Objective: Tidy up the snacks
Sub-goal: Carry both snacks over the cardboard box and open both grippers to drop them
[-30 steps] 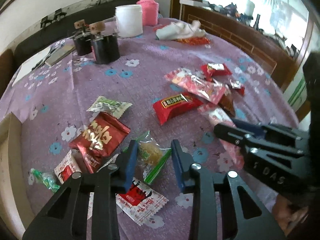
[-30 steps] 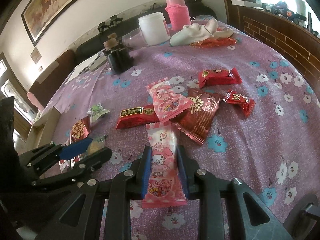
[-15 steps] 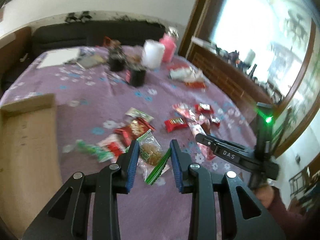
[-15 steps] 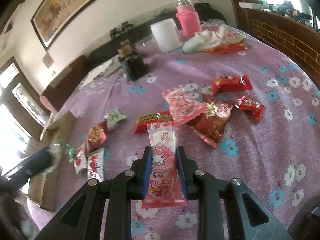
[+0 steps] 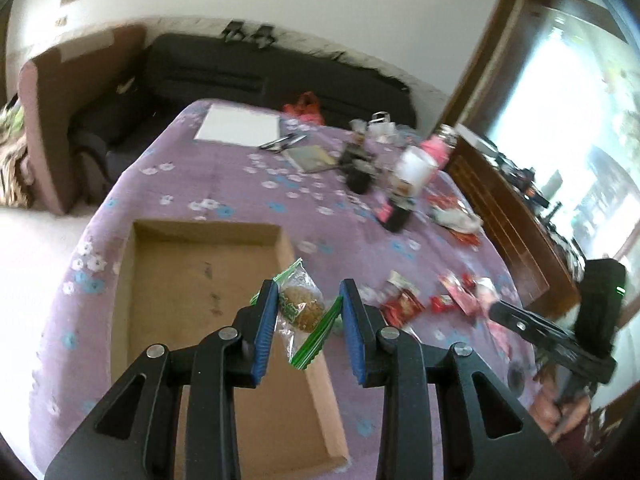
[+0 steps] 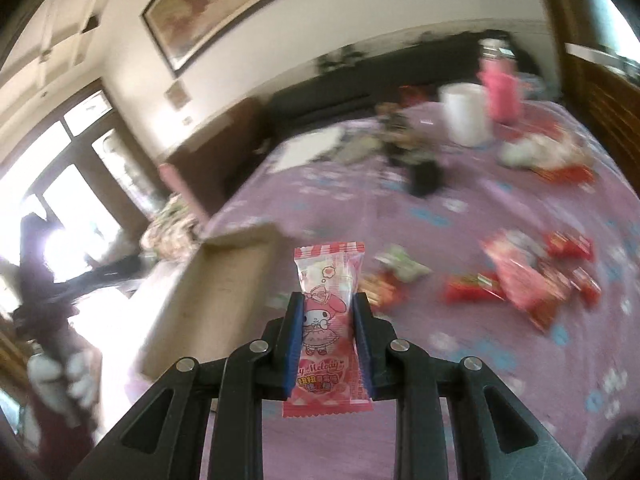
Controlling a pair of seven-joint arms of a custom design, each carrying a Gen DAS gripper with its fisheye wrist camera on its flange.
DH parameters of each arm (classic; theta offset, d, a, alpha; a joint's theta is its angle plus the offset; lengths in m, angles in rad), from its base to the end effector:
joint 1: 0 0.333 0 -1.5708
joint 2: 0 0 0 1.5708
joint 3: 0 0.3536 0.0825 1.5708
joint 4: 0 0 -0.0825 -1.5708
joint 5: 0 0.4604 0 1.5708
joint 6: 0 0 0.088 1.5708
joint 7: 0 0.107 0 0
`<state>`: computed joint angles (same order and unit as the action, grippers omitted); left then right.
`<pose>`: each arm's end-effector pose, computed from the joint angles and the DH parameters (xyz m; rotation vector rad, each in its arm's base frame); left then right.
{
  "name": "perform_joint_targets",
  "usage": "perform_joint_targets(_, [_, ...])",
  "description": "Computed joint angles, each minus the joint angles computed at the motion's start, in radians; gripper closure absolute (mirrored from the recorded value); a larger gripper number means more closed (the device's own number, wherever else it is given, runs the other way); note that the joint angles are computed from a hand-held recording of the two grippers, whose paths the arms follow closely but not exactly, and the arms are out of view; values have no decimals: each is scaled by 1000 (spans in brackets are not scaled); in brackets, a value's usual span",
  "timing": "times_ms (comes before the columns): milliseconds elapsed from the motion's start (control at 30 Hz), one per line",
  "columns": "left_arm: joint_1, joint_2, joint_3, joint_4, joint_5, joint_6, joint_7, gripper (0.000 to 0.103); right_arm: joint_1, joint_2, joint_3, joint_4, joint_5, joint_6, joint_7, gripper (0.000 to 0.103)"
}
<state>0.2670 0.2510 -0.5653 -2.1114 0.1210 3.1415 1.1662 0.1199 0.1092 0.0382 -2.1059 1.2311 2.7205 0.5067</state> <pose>0.6574 -0.1940 0.3975 -1.9278 1.8202 -1.0908 0.6497 0.0683 0.3943 -1.7624 1.4661 -0.1866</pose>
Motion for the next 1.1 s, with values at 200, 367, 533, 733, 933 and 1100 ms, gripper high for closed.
perform_joint_targets(200, [-39, 138, 66, 141, -34, -58, -22, 74, 60, 139, 39, 211, -193, -96, 215, 79])
perform_joint_targets(367, [29, 301, 4, 227, -32, -34, -54, 74, 128, 334, 43, 386, -400, -76, 421, 79])
perform_joint_targets(533, [53, 389, -6, 291, 8, -47, -114, 74, 177, 474, 27, 506, -585, -54, 580, 79])
perform_joint_targets(733, [74, 427, -10, 313, 49, -30, -185, 72, 200, 532, 22, 553, -700, -8, 640, 75])
perform_joint_targets(933, [98, 414, -26, 287, 99, -12, -243, 67, 205, 516, 29, 520, -748, 95, 632, 58])
perform_joint_targets(1100, [-59, 260, 157, 139, 154, 70, -368, 60, 121, 436, 97, 434, -648, 114, 554, 58])
